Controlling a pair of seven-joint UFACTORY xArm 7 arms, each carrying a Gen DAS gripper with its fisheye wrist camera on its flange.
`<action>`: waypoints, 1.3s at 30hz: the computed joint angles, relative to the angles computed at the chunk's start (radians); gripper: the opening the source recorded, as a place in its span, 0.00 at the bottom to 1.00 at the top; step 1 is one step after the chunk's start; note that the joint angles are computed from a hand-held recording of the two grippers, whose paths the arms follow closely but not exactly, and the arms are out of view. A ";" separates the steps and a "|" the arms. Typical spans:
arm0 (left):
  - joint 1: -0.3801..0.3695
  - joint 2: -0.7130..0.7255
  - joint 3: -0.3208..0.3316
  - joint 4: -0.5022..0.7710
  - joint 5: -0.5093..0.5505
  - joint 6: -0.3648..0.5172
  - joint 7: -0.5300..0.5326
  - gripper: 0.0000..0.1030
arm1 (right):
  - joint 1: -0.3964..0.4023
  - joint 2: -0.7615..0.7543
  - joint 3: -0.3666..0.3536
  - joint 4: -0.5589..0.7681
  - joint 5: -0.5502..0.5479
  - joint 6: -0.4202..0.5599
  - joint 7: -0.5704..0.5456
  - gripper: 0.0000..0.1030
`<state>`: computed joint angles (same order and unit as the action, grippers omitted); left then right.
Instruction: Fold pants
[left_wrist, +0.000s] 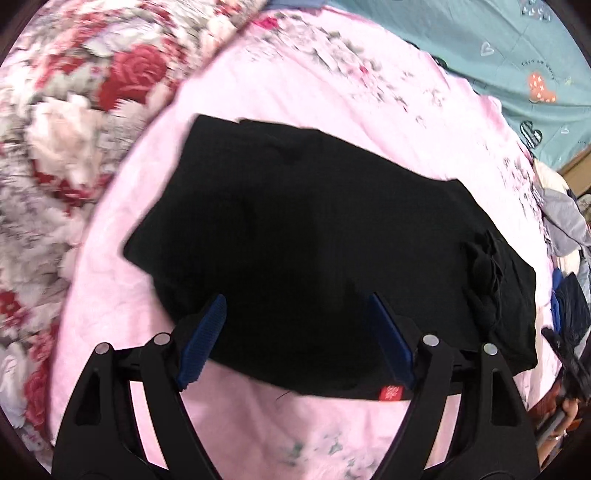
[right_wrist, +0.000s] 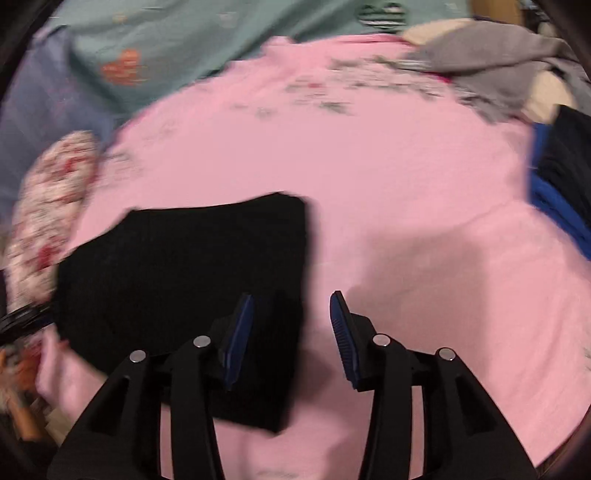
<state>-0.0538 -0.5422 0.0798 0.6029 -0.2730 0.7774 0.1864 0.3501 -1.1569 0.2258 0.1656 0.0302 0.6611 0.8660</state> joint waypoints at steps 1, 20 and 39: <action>0.011 -0.014 -0.004 -0.002 0.009 -0.003 -0.011 0.78 | 0.051 0.012 -0.032 -0.004 0.024 -0.043 -0.033 0.44; 0.095 0.137 0.076 0.096 -0.112 0.103 0.014 0.66 | 0.050 0.140 -0.013 0.046 0.023 -0.140 0.039 0.54; 0.052 0.086 -0.025 0.086 0.034 -0.036 -0.020 0.17 | 0.042 0.124 0.004 -0.005 0.022 -0.258 0.049 0.54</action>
